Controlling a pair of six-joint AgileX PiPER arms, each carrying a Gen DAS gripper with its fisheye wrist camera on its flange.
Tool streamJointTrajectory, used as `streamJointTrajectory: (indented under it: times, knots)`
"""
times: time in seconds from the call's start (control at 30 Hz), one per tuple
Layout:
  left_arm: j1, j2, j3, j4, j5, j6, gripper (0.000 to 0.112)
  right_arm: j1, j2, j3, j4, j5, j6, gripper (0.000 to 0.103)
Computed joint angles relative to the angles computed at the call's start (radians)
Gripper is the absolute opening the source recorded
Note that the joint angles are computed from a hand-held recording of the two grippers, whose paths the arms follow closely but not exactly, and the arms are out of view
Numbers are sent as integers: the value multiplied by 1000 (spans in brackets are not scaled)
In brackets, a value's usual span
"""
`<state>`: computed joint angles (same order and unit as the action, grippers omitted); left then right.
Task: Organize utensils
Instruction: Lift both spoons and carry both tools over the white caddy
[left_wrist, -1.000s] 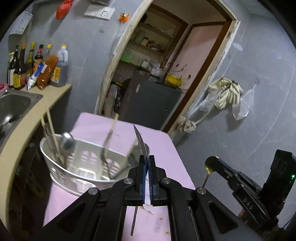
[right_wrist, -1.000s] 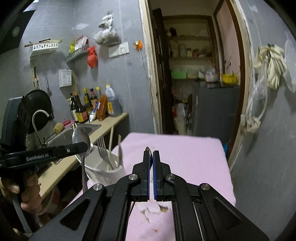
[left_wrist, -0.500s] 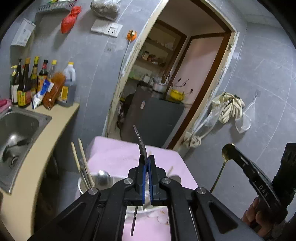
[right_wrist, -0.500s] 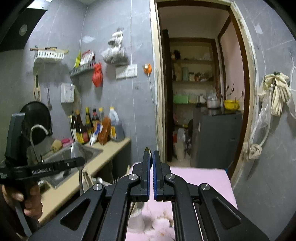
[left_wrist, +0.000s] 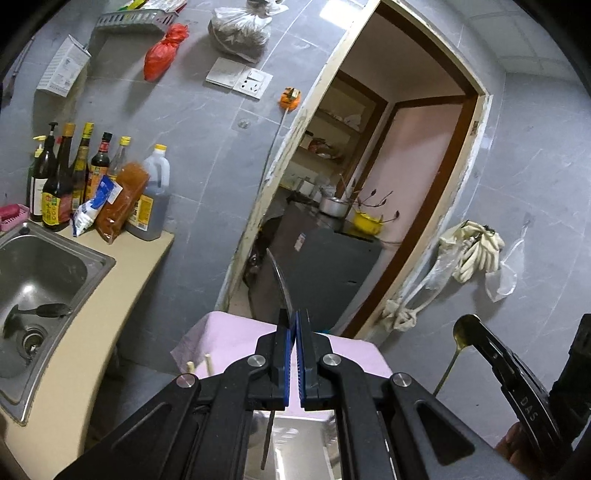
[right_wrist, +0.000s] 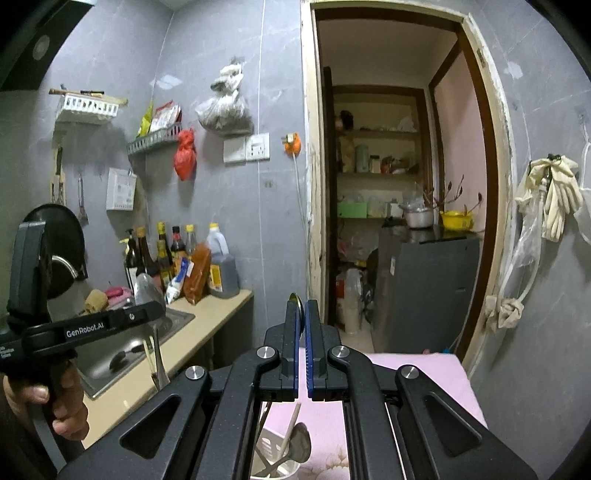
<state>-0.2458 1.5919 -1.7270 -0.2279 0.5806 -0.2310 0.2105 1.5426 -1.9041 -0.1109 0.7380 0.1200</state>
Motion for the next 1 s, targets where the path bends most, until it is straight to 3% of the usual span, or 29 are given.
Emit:
streamJointTrajectory:
  times: [0.33,0.73,1.0]
  knots:
    - [1,8,80,-53,-62,36,3,16,17,82,-35,-27,8,3]
    - [-31,-20,151,50,-105,-29,3,8,37,106,3,-42,-6,3]
    - [-58,-32,171,101,-91,-44,3,-1,38,124,55,-45,-28,3]
